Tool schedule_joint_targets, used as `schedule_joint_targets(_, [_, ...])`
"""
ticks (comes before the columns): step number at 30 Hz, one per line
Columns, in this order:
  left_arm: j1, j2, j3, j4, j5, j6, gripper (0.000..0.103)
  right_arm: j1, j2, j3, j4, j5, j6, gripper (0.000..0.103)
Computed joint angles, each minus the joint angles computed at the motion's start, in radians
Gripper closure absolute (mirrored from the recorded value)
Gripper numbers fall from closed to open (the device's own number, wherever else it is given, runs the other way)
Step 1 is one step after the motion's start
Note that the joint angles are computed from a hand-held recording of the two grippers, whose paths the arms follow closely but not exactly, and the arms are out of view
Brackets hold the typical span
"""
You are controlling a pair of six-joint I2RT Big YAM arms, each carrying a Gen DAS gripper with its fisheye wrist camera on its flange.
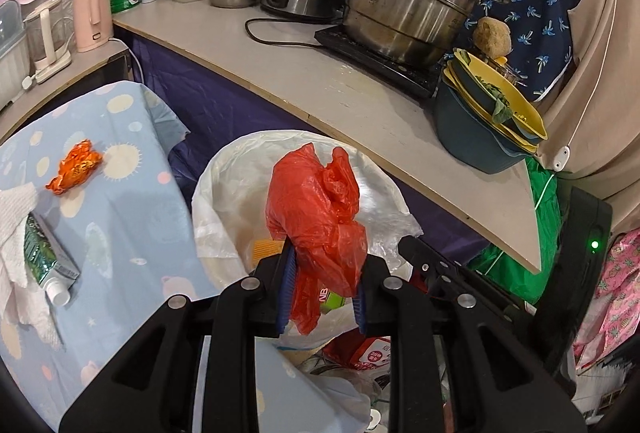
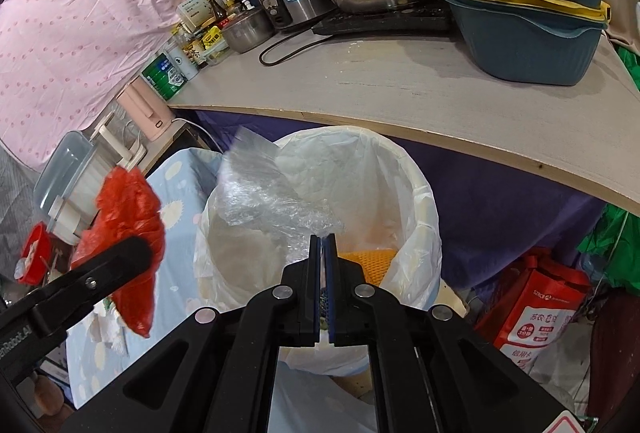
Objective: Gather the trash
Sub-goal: 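Carry the red bag and clear wrap over the bin and open both tools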
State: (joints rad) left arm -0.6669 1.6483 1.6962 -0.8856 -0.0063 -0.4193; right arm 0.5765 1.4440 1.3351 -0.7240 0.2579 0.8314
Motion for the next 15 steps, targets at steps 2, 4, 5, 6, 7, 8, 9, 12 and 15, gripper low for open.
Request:
schedule_joint_targets(2, [0.0, 0.013, 0.011, -0.001, 0.004, 0.006, 0.079, -0.002, 0.002, 0.003, 0.002, 0.006, 0.0, 0.096])
schedule_joint_targets(4, [0.003, 0.019, 0.016, 0.005, 0.005, 0.005, 0.079, -0.004, 0.0, 0.002, 0.008, 0.008, 0.006, 0.096])
schedule_joint_targets(5, [0.004, 0.02, 0.016, 0.009, 0.002, 0.001, 0.073, -0.006, -0.001, 0.003, 0.008, 0.007, 0.007, 0.095])
schedule_joint_targets(6, [0.006, 0.023, 0.018, 0.006, -0.002, -0.005, 0.058, -0.008, -0.003, 0.003, 0.01, 0.005, 0.011, 0.094])
schedule_joint_targets(7, [0.008, 0.023, 0.016, 0.008, -0.005, -0.013, 0.05, -0.009, -0.004, 0.002, 0.012, 0.003, 0.015, 0.091])
schedule_joint_targets(8, [0.01, 0.018, 0.008, 0.017, -0.012, -0.025, 0.041, -0.01, -0.005, 0.002, 0.013, 0.001, 0.017, 0.09])
schedule_joint_targets(9, [0.012, 0.015, 0.004, 0.023, -0.019, -0.032, 0.039, -0.01, -0.006, 0.003, 0.013, 0.004, 0.018, 0.089])
schedule_joint_targets(12, [0.022, 0.011, -0.002, 0.02, -0.028, -0.041, 0.038, -0.006, -0.01, 0.006, 0.013, 0.015, 0.019, 0.081])
schedule_joint_targets(15, [0.034, -0.003, -0.017, 0.024, -0.027, -0.053, 0.038, 0.001, -0.01, 0.014, 0.01, 0.023, 0.016, 0.078])
